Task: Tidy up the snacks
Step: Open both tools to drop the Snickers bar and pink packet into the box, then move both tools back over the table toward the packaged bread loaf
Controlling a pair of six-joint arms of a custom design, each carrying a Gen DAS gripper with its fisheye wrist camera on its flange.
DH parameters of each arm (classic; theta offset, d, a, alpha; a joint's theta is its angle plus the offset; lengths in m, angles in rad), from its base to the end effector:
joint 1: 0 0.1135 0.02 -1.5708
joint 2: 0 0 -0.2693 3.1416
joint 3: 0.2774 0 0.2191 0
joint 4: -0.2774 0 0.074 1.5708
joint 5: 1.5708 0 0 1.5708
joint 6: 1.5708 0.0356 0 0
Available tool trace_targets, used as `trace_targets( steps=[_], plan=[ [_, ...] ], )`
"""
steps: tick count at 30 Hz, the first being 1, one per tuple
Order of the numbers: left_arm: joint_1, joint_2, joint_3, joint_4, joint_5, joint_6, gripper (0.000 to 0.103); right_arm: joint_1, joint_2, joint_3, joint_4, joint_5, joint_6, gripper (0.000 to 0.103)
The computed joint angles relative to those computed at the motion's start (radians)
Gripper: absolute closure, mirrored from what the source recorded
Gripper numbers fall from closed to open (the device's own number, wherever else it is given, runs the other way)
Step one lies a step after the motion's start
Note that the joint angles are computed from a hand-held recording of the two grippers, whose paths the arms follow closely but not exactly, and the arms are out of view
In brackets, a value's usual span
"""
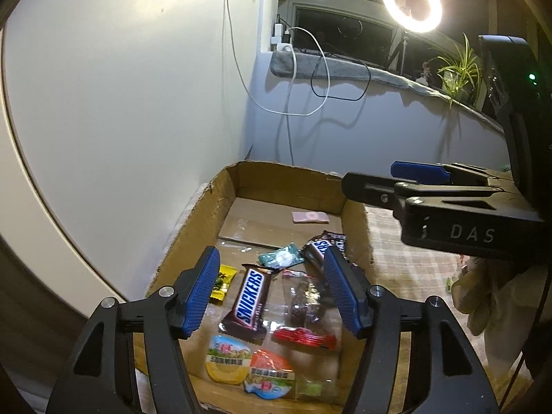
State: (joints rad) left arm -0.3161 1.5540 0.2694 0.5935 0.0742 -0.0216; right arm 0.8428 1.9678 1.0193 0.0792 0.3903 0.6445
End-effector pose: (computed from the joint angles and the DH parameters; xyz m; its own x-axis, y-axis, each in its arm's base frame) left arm 0.2053 -0.0699 0.1278 -0.6135 0.1780 -0.7693 0.3511 0.9341 -0.0639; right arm 0.2528 0.2633 0.1439 -0.7229 0.0240 -0.6905 -0.1159 0.9810 0.1554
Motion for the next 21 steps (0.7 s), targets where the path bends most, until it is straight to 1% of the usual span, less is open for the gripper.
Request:
trace_targets(
  steps=[6,11,14,17,21],
  plan=[
    [-0.063,-0.045,-0.02,-0.017,-0.029,-0.03,0.041,0.028,-0.092,-0.133,0.068,0.04,0.056,0.025],
    [-0.151,-0.068,-0.027,-0.029,-0.067,-0.063,0.041,0.067,-0.184,-0.258,0.091,0.083,0.115,0.025],
    [-0.213,-0.065,-0.02,-0.036,-0.097,-0.086,0.041,0.087,-0.25,-0.334,0.082,0.096,0.145,0.025],
    [-0.285,-0.062,-0.011,-0.043,-0.13,-0.112,0.041,0.111,-0.312,-0.387,0.034,0.134,0.19,0.025],
    [-0.383,-0.058,0.005,-0.057,-0.171,-0.15,0.041,0.144,-0.437,-0.485,-0.035,0.18,0.271,0.025]
  ],
)
